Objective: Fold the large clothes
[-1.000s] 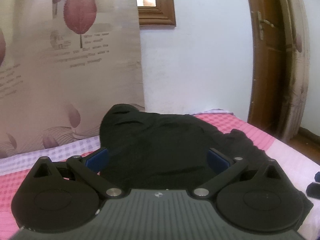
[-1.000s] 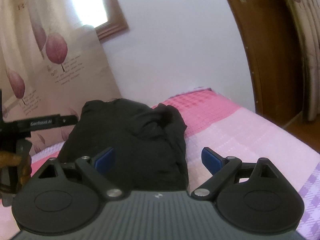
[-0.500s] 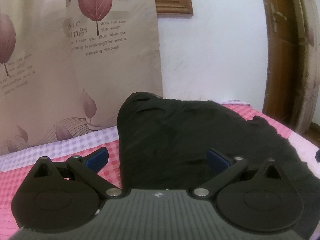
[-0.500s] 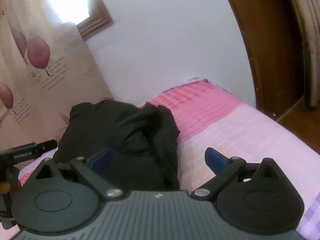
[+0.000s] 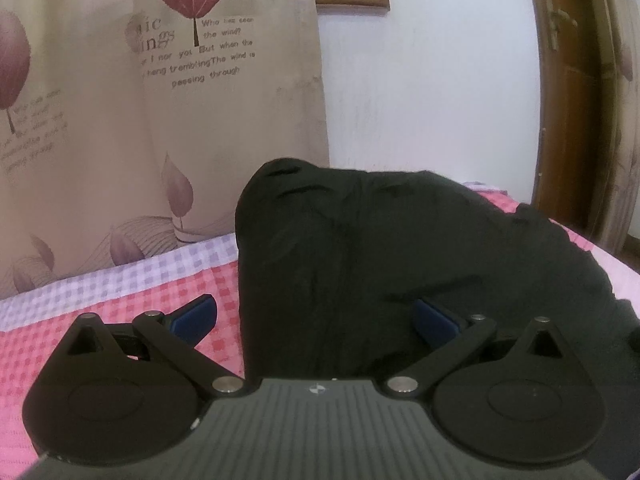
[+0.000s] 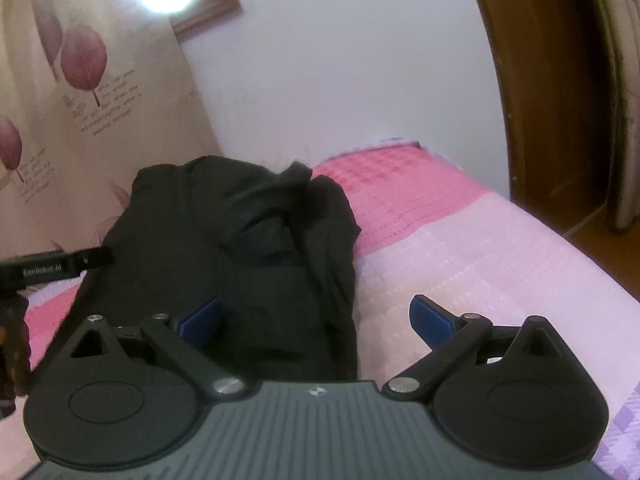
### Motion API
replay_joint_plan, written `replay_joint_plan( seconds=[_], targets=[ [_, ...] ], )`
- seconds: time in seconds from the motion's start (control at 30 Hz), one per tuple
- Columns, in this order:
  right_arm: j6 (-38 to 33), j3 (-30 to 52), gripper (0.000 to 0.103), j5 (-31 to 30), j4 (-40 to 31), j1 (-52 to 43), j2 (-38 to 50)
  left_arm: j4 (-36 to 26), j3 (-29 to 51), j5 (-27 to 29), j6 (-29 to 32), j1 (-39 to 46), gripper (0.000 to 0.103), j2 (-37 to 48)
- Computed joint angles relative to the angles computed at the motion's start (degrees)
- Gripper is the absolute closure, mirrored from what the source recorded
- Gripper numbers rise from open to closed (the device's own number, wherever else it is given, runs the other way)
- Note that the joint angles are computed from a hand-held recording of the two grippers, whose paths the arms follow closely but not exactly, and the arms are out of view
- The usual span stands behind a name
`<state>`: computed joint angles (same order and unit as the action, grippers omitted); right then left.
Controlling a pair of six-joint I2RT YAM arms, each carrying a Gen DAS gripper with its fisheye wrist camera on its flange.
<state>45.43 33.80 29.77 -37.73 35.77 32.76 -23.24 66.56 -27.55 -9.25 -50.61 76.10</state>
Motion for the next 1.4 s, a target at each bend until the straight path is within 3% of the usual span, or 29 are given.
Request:
replay_joint_plan(
  seconds=[0.13,0.4,0.5,0.67,0.73,0.83,0.9,0.97,1.03,1.1,1.13,1.17,1.23,1.33,1.4],
  targets=[
    [1.9,-0.4,0.002,2.2,-2.7,3.1,-1.3,1.1,-2.8,-0.2,-1.6,0.3,0.0,-1.3],
    [4.9,-5.0,0.0,0.1,-3.9,4.7,-3.8,4.0,-8.3,0.4,-3.8,0.6,0.0,-4.1],
    [5.6,-5.1,0.0,2.9,-4.6,7.5,-3.1,4.7,-9.8,0.9,-4.1,0.7,0.0,-4.7],
    [2.7,-3.8,0.0,-3.2,-5.8,1.9,-5.1,6.6,-12.6,3.8,-5.1,2.6,0.0,-6.4],
    [5.0,-1.2,0.0,2.6,-9.8,5.9,-5.8,6.6,-12.6,4.4,-5.0,3.0,0.0,-6.5],
    [13.0,2.9,0.0,22.6,-15.8,22.2,-7.3,7.9,-13.4,3.0,-3.3,2.2,0.0,-6.7],
    [7.8,4.8,0.0,25.8,-11.9,25.2,-7.4,8.6,-14.1,3.7,-2.8,2.6,0.0,-7.0],
    [-2.5,6.2,0.003,22.7,-4.0,23.4,-5.0,9.1,-14.9,4.5,-3.2,2.8,0.0,-7.7],
    [-11.8,6.2,0.01,15.5,5.0,19.8,-1.6,9.6,-15.6,5.7,-3.5,3.7,0.0,-8.1],
    [-17.5,6.7,0.021,9.8,10.5,17.1,4.0,9.5,-15.8,5.6,-4.4,3.5,0.0,-8.3],
    [-19.6,6.7,0.034,7.4,12.1,15.8,6.9,9.6,-15.8,5.3,-4.5,3.3,0.0,-8.4],
    [-20.7,6.7,0.045,5.6,12.8,14.5,9.7,9.6,-15.8,5.0,-4.2,3.2,0.0,-8.6],
    [-19.2,6.0,0.053,2.7,12.3,11.6,14.0,7.0,-14.3,1.9,-4.5,2.1,0.0,-9.2],
    [-14.1,-1.2,0.054,-1.0,17.7,8.7,11.2,1.4,-11.4,-5.7,-10.7,-1.8,0.0,-11.7],
    [-13.1,-2.5,0.054,-0.7,19.4,8.9,11.0,2.1,-12.4,-2.6,-14.2,-3.5,0.0,-15.6]
  ],
)
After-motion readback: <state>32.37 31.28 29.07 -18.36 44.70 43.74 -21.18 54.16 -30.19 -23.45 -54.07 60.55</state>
